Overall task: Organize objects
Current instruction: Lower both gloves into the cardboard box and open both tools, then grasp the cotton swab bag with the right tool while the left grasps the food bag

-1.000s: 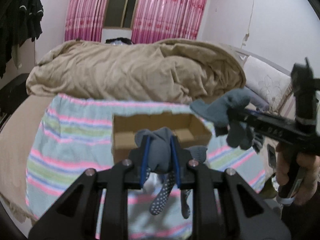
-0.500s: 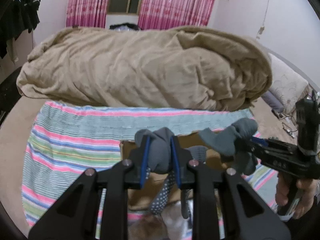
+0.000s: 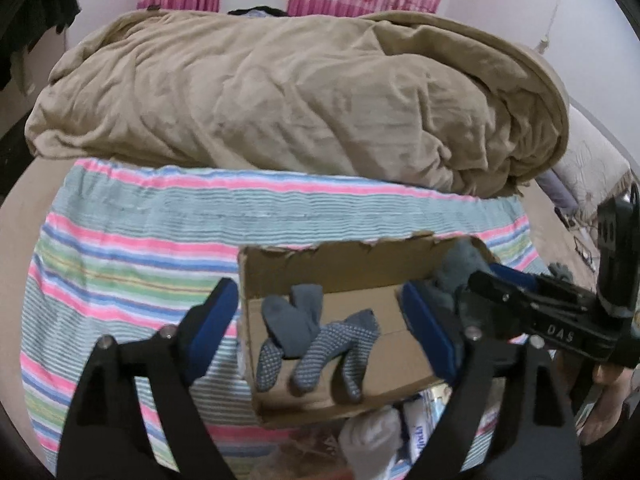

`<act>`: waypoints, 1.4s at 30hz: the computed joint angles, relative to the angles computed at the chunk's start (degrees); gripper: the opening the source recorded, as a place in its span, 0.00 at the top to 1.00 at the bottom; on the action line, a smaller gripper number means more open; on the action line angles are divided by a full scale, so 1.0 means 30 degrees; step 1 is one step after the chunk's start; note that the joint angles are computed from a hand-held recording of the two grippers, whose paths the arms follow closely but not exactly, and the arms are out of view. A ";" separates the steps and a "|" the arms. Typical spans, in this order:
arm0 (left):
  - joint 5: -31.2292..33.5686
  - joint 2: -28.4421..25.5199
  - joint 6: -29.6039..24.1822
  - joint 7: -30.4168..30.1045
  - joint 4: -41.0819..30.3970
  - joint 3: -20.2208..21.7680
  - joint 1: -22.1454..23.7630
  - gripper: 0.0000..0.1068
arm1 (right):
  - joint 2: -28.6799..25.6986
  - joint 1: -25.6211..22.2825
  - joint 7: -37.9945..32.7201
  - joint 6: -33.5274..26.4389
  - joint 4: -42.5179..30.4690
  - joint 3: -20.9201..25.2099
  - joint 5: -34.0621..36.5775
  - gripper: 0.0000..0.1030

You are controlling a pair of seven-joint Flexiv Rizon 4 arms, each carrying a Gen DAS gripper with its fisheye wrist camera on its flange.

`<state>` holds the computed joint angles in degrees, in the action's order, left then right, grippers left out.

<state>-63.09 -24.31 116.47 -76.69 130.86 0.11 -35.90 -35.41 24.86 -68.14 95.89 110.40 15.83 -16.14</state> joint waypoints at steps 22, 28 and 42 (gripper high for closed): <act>-0.3063 0.1750 0.6327 -0.2087 0.5695 -0.3704 -0.2089 0.13 | 0.4546 0.6029 -0.0576 0.3731 0.5780 -0.5229 0.2837 0.31; -0.2596 0.1266 0.6850 -0.2138 0.5634 -0.3829 -0.2201 0.13 | 0.4551 0.8408 -0.1973 0.4119 0.6449 -0.6796 0.4711 0.27; 0.0475 -0.0835 0.5102 -0.4318 0.5242 -0.2740 -0.1528 0.13 | 0.1899 0.4072 -0.1780 0.4031 0.6035 -0.3058 0.3745 0.27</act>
